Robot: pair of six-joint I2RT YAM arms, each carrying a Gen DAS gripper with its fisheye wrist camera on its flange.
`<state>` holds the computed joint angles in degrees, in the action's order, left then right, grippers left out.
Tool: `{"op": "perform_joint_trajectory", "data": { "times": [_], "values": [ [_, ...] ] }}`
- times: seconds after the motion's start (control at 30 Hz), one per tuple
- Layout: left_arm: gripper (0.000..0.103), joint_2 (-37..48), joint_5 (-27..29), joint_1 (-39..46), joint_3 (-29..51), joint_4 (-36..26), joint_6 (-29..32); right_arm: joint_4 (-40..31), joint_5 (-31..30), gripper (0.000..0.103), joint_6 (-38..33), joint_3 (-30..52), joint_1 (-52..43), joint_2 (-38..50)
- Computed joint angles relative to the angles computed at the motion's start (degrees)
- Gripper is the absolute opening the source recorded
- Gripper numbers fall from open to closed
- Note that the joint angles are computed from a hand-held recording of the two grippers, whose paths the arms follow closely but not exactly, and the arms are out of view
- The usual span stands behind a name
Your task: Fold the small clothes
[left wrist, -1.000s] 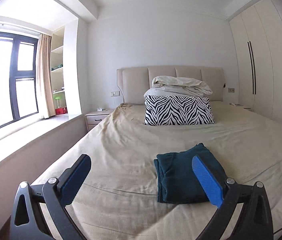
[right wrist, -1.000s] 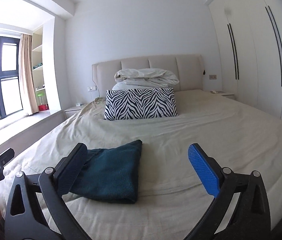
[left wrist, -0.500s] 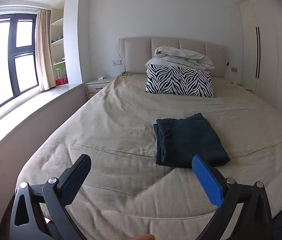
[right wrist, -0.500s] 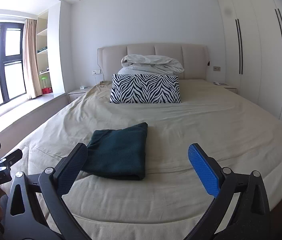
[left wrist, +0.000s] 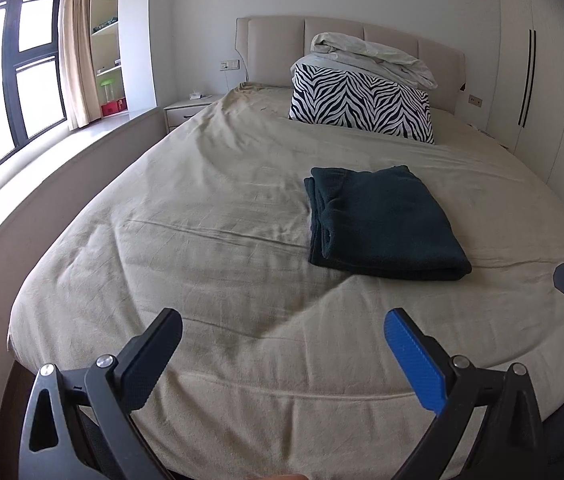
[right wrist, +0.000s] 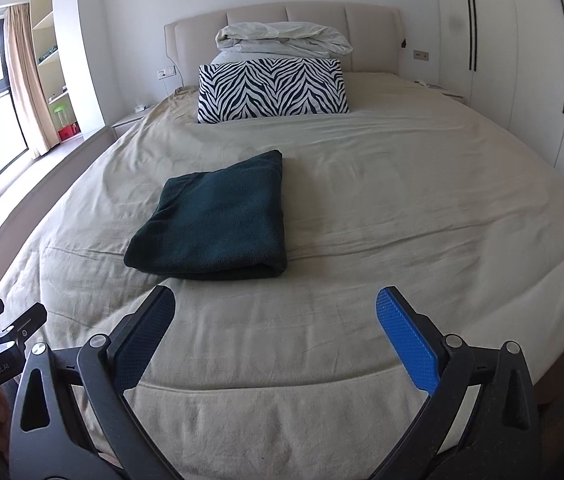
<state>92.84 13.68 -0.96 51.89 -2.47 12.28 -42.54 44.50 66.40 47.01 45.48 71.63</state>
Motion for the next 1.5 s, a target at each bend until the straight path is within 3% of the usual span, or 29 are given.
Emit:
{"op": "perform_joint_trajectory", "data": {
  "times": [1.5],
  "values": [
    [0.103,3.3,0.6,0.8,1.3,-0.7,0.2,6.7,-5.0,0.103,-2.8,-0.2,-2.6,6.4]
  ]
}}
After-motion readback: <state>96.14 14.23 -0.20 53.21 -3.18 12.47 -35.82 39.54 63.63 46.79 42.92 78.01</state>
